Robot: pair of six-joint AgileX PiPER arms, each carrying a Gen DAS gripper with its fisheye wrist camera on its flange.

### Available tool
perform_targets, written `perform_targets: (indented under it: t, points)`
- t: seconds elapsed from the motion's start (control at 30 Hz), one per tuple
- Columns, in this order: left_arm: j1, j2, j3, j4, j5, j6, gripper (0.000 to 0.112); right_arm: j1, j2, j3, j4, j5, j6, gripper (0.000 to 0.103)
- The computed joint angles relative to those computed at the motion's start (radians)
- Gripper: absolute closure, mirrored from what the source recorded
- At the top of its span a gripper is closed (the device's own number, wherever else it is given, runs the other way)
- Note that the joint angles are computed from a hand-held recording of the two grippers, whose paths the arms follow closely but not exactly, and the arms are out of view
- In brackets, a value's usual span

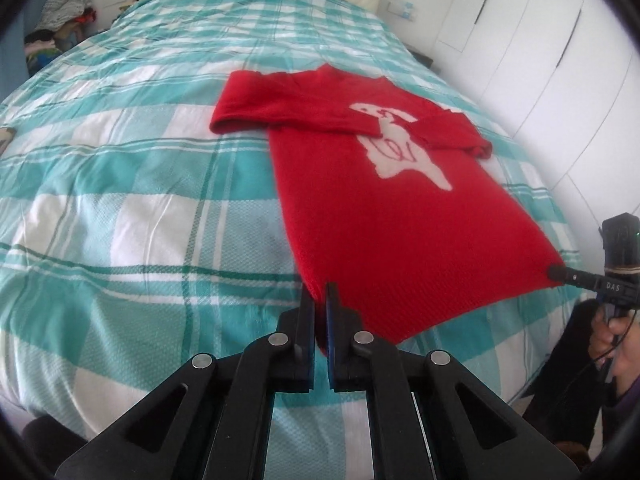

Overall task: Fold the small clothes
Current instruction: 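Grasp the sweater hem with the left gripper while the right gripper grasps the hem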

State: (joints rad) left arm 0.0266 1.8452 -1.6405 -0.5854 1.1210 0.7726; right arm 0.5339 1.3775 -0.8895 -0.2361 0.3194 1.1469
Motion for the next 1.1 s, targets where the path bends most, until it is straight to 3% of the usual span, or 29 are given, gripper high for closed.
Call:
perform_targets:
  t: [0.17, 0.27, 0.4, 0.53, 0.67, 1.1]
  points:
    - [-0.076, 0.012, 0.08, 0.144, -0.09, -0.1, 0.11, 0.036, 0.049, -0.016, -0.034, 0.18, 0.152, 0.096]
    - [-0.067, 0.013, 0.095, 0.142, -0.102, -0.123, 0.11, 0.049, 0.07, -0.012, -0.091, 0.186, 0.264, 0.098]
    - [-0.088, -0.02, 0.159, 0.176, -0.181, -0.124, 0.11, 0.101, 0.125, -0.096, -0.182, 0.313, 0.319, 0.098]
    - [-0.125, -0.038, 0.212, 0.237, -0.26, -0.149, 0.11, 0.106, 0.133, -0.069, -0.244, 0.285, 0.399, 0.098]
    - [-0.106, -0.024, 0.202, 0.203, -0.247, -0.131, 0.109, 0.134, 0.122, -0.021, -0.343, 0.256, 0.527, 0.098]
    - [-0.088, -0.016, 0.193, 0.169, -0.224, -0.117, 0.108, 0.177, 0.135, -0.017, -0.449, 0.278, 0.672, 0.098]
